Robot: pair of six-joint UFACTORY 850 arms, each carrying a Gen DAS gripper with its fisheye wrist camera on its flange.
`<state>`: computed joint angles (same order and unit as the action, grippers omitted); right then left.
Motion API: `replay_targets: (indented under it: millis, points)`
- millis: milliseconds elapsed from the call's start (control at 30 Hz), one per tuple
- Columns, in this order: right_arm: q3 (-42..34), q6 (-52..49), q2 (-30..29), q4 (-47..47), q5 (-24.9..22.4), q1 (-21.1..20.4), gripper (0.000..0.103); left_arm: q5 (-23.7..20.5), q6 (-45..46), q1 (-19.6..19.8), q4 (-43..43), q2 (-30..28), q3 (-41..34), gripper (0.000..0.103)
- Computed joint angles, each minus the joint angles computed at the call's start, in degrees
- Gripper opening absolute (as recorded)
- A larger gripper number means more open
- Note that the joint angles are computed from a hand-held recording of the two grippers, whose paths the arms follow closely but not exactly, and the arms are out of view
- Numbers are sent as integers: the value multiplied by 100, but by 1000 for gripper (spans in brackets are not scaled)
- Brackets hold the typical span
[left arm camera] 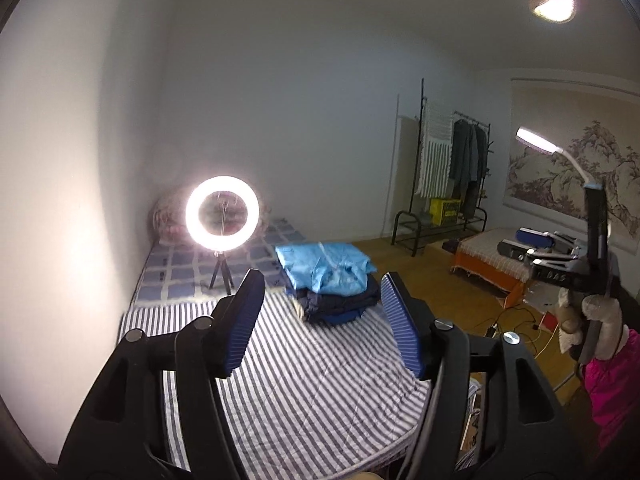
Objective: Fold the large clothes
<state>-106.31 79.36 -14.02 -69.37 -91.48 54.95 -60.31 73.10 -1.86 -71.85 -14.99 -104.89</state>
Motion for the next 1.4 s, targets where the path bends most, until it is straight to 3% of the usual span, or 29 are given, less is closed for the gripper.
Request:
replay_targets:
  millis: [200, 300, 433, 667, 1000, 1233, 1400]
  points:
    - [697, 466, 98, 292, 602, -153, 80, 491, 107, -203, 264, 143, 746, 81]
    - [975, 655, 76, 320, 818, -265, 88, 848, 248, -392, 326, 105, 1009, 84]
    - [1196, 711, -117, 130, 779, -430, 102, 1347, 450, -654, 270, 23, 1209, 92]
    - [1614, 1034, -194, 137, 1456, -843, 103, 2044, 536, -991, 220, -237, 1307, 102]
    - [2242, 1936, -242, 84, 2131, -1360, 103, 2833, 254, -1374, 655, -730, 1159, 103]
    - [2361, 1691, -388, 385, 2353, -1555, 103, 2928, 94, -1480, 918, -903, 1105, 103]
    - [2390, 1749, -376, 357, 2322, -1566, 103, 2741, -432, -1517, 1327, -1109, 861, 103]
